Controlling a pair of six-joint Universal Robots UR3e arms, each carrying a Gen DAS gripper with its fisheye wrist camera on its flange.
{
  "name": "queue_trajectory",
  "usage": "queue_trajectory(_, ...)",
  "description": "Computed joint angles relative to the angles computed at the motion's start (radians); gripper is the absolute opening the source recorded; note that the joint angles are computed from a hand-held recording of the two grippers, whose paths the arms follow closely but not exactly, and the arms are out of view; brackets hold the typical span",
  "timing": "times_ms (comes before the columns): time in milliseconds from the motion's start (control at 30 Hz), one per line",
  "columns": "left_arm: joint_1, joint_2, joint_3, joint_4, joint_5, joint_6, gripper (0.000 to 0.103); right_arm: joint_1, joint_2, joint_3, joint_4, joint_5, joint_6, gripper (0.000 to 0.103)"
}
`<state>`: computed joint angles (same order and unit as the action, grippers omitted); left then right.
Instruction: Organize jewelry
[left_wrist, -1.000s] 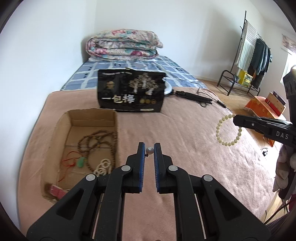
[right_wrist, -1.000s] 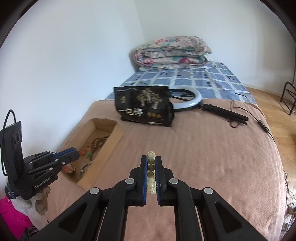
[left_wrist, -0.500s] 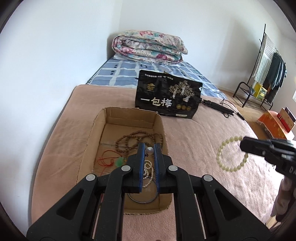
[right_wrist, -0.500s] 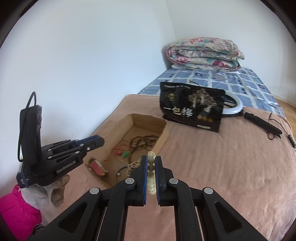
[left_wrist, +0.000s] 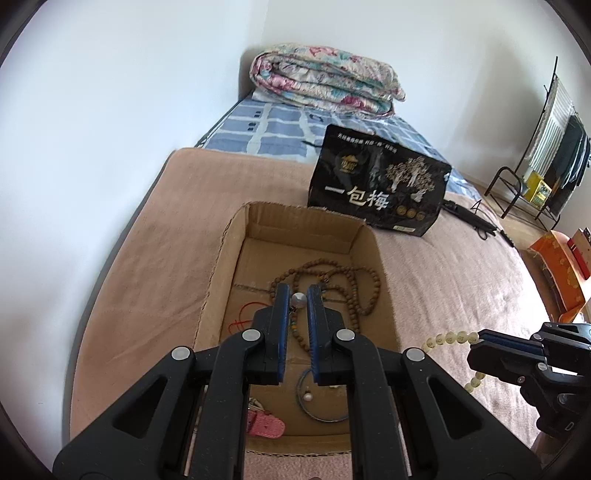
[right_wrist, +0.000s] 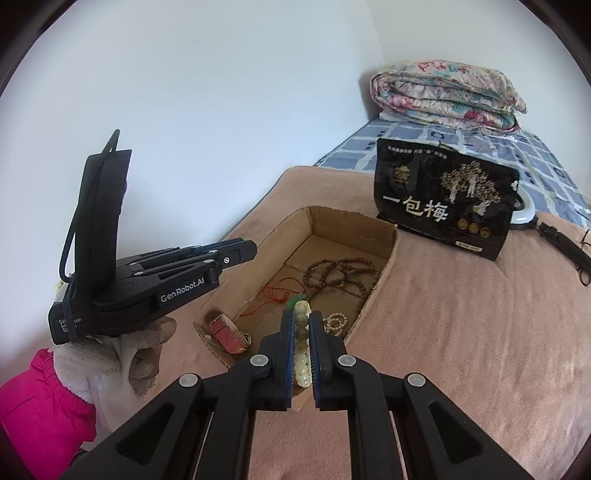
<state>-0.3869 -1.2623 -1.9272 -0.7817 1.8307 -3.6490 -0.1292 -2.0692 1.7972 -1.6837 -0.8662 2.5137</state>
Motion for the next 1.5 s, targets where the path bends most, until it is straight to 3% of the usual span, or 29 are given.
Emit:
queue_trajectory(367,0.078,0.048,-0.065,-0.048,-0.031,0.005,0.008,0.121,0.097,0.053,-0.171,-0.056,0.106,0.008)
queue_trajectory(400,0.082,0.049,-0.066,-0.053,-0.033,0.002,0.011,0.122,0.097,0.054,-0.172,-0.059,0.107,0.015)
queue_trajectory(433,0.086,0.055,-0.069,-0.058,-0.034,0.000,0.016,0.121,0.093,0.052,-0.166,-0.059,0.104,0.029)
queue_trajectory(467,0.090,0.061,-0.072,-0.060,-0.037,-0.001,0.030,0.120,0.086,0.057,-0.173,-0.063,0.107,0.034)
queue_trajectory(500,0.093,0.068,-0.077,-0.056,-0.039,-0.002,0.034,0.120,0.079,0.063,-0.184,-0.069,0.113,0.036)
queue_trajectory(800,0.037,0.066,-0.037,-0.075,0.022,-0.033,0.034,0.083,0.032,0.067,-0.146,-0.085,0.084,0.039)
queue_trajectory(1133,-0.076,0.054,0.046,-0.126,0.133,-0.101,0.034,0.014,-0.070,0.059,-0.063,-0.071,0.024,0.060)
queue_trajectory(1500,-0.260,0.042,0.165,-0.261,0.318,-0.228,0.034,-0.147,-0.199,0.003,0.132,-0.002,-0.111,0.073)
